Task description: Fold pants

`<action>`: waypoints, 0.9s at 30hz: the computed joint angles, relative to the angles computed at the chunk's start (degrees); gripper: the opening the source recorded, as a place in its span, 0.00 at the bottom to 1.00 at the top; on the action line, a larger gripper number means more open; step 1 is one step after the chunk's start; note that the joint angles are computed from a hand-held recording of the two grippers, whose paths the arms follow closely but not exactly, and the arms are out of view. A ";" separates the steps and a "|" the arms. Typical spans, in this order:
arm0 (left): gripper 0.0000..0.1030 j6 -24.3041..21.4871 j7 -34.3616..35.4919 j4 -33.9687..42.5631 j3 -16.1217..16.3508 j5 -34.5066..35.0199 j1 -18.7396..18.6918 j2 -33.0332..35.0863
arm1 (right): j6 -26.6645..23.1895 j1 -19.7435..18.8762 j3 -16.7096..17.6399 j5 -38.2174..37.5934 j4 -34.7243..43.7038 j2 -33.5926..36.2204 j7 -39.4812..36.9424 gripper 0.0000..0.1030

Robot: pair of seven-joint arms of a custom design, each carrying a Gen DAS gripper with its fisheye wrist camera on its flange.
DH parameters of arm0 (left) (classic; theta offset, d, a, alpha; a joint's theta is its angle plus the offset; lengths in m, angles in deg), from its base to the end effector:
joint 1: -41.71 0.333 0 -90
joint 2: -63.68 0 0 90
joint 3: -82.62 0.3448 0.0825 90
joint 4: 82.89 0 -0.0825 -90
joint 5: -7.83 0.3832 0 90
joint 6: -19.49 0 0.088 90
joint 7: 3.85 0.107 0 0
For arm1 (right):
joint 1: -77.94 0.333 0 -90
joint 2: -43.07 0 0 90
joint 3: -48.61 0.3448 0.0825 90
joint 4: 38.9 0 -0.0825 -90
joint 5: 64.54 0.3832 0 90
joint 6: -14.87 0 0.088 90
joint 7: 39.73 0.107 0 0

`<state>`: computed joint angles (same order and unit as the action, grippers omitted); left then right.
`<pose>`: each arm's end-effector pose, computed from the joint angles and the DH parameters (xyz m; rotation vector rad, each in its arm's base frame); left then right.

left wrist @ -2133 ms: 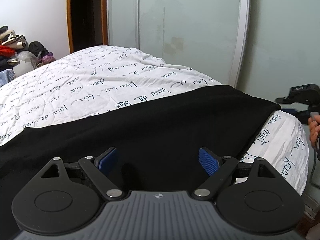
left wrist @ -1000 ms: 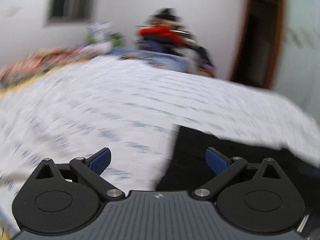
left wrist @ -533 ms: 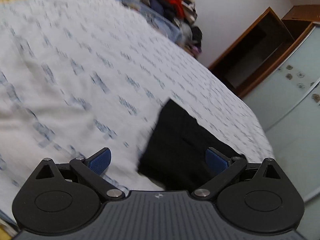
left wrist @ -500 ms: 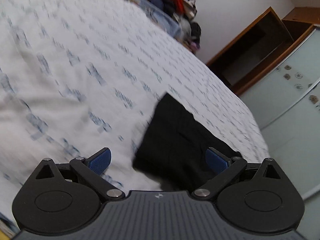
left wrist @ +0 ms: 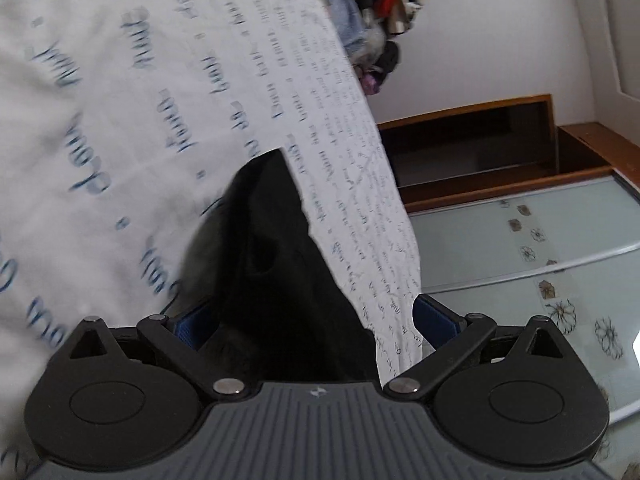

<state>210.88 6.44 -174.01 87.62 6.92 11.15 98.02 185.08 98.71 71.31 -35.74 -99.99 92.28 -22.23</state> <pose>0.6751 -0.3403 0.4540 2.4042 -0.8171 1.6415 0.7172 0.4270 0.4718 -2.0341 0.3148 -0.7109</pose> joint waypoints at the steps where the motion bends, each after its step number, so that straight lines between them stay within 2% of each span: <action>1: 0.98 -1.16 0.42 1.13 2.38 -0.06 -1.72 0.52 | -0.79 -0.08 -0.27 1.95 -0.46 -0.65 -0.71 0.06; 2: 0.86 -2.30 0.47 1.95 5.25 -0.09 -3.82 0.93 | -0.34 1.09 -1.18 -0.12 1.08 0.25 2.60 0.06; 3: 0.67 -4.31 0.76 2.76 7.77 0.68 -5.58 1.12 | -0.76 0.73 -0.84 0.14 0.62 -0.11 1.89 0.06; 4: 0.56 -7.06 0.74 3.40 10.00 2.07 -7.09 1.06 | -0.09 0.65 -1.06 0.09 -0.94 -0.97 1.79 0.07; 5: 0.40 -8.61 0.46 3.64 11.05 3.30 -7.75 0.96 | 0.43 1.12 -2.42 -0.54 -2.93 -2.31 2.41 0.11; 6: 0.31 -8.53 0.30 3.09 10.75 4.28 -7.39 0.60 | 1.78 0.99 -2.88 -1.23 -6.62 -4.43 1.68 0.24; 8: 0.28 -7.49 0.10 0.77 9.11 6.11 -5.81 -0.75 | 6.61 0.90 -3.32 -3.38 -12.74 -7.16 -0.42 0.39; 9: 0.25 -7.53 -0.21 0.36 8.52 6.90 -5.17 -1.00 | 9.00 1.29 -4.17 -3.97 -15.31 -8.13 -1.68 0.39; 11: 0.24 -7.62 -0.88 -0.44 8.61 8.83 -5.00 -1.38 | 12.17 5.46 -10.74 -7.85 -18.69 -9.51 1.54 0.39; 14: 0.23 -8.31 -2.70 -0.18 10.52 11.58 -6.30 -1.32 | 14.09 8.95 -15.96 -10.56 -17.82 -7.87 4.66 0.37; 17: 0.20 -8.87 -5.69 -0.48 17.77 15.17 -11.72 -1.13 | 15.19 11.60 -19.56 -13.29 -14.75 -5.28 7.09 0.13; 18: 0.18 -9.91 -6.40 -0.36 20.10 16.64 -13.48 -1.07 | 15.71 11.89 -19.84 -14.29 -14.35 -4.82 7.49 0.13; 21: 0.16 -10.02 -7.24 0.16 21.39 20.13 -13.90 -0.81 | 16.31 11.63 -19.45 -17.39 -11.87 -2.71 8.49 0.12; 24: 0.15 -8.21 -10.86 -1.26 25.78 22.83 -16.67 -0.92 | 12.52 10.14 -17.20 -18.32 -8.83 -1.80 11.00 0.11; 25: 0.15 -7.59 -12.61 -2.33 29.17 23.48 -19.14 -0.98 | 11.39 9.62 -16.21 -18.59 -8.00 -1.74 11.59 0.11; 27: 0.14 -8.07 -15.56 -4.87 37.95 24.86 -26.04 -1.03 | 10.13 9.28 -14.86 -20.00 -5.67 -0.74 11.40 0.11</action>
<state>202.81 -9.12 -178.88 125.57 31.78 -14.89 97.00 195.21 107.99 56.45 -55.74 -105.66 91.54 -10.83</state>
